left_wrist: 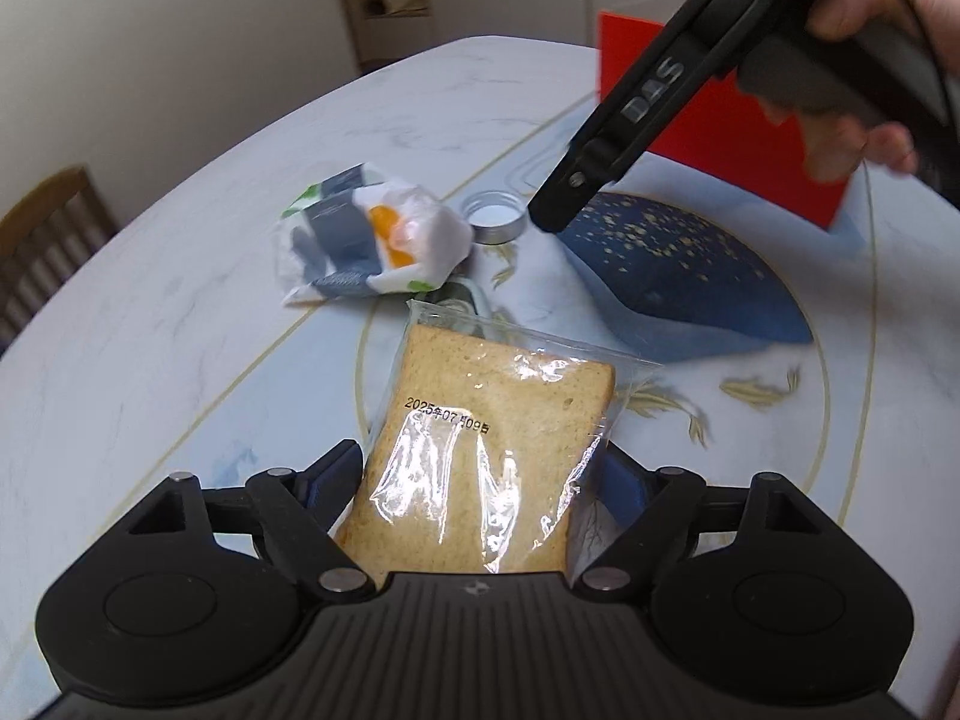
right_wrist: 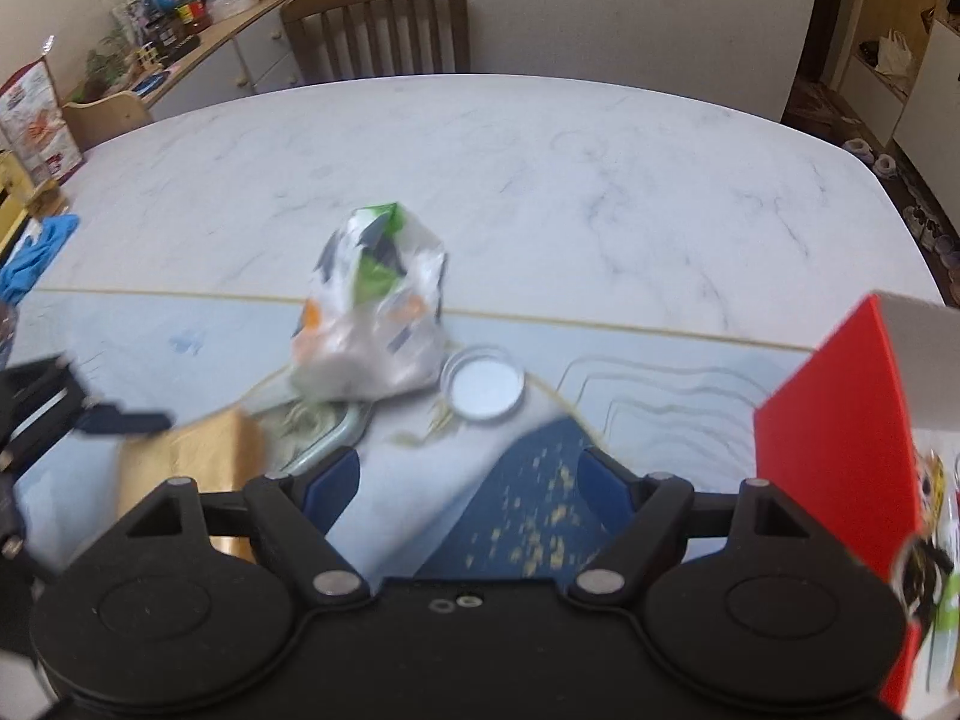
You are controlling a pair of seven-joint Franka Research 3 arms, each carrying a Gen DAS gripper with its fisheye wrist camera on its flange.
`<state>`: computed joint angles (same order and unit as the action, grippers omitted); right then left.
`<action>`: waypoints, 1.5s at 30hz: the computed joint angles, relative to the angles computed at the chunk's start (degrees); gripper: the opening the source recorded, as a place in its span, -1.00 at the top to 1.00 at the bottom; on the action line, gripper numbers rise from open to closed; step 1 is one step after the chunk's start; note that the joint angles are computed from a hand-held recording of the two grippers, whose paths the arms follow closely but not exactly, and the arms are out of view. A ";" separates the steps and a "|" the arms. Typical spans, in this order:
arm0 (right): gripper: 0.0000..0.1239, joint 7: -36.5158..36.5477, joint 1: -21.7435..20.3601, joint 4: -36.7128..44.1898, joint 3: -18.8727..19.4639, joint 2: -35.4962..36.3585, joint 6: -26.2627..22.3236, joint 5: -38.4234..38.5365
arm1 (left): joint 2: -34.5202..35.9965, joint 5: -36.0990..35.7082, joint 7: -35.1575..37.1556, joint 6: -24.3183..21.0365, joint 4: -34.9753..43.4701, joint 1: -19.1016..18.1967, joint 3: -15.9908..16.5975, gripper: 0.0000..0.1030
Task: Organize objects
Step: 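Grasp the bagged bread slice with the left tool while the right tool lowers to the jar lid, then grasp the white jar lid with the right tool while the left tool holds the bread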
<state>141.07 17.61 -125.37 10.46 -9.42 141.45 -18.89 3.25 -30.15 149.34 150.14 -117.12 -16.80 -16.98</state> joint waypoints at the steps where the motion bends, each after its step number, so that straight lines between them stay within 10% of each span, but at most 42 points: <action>1: -0.26 0.09 -0.20 0.37 -0.07 0.75 0.12 -0.41 | -0.25 0.12 -1.66 0.28 -0.29 -0.08 0.03 -0.60; 22: 0.38 -1.40 2.08 4.92 -3.52 8.26 0.57 -5.41 | -2.56 4.46 -24.11 5.46 -3.86 -1.26 1.14 -0.55; 45: 0.38 -0.58 1.47 -2.94 0.89 -4.29 0.48 -2.18 | -6.92 8.00 -33.96 6.56 -7.22 -3.85 2.12 -0.52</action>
<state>140.49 19.08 -128.32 11.34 -13.71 141.92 -21.07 -3.67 -22.15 115.38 156.70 -124.34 -20.64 -14.86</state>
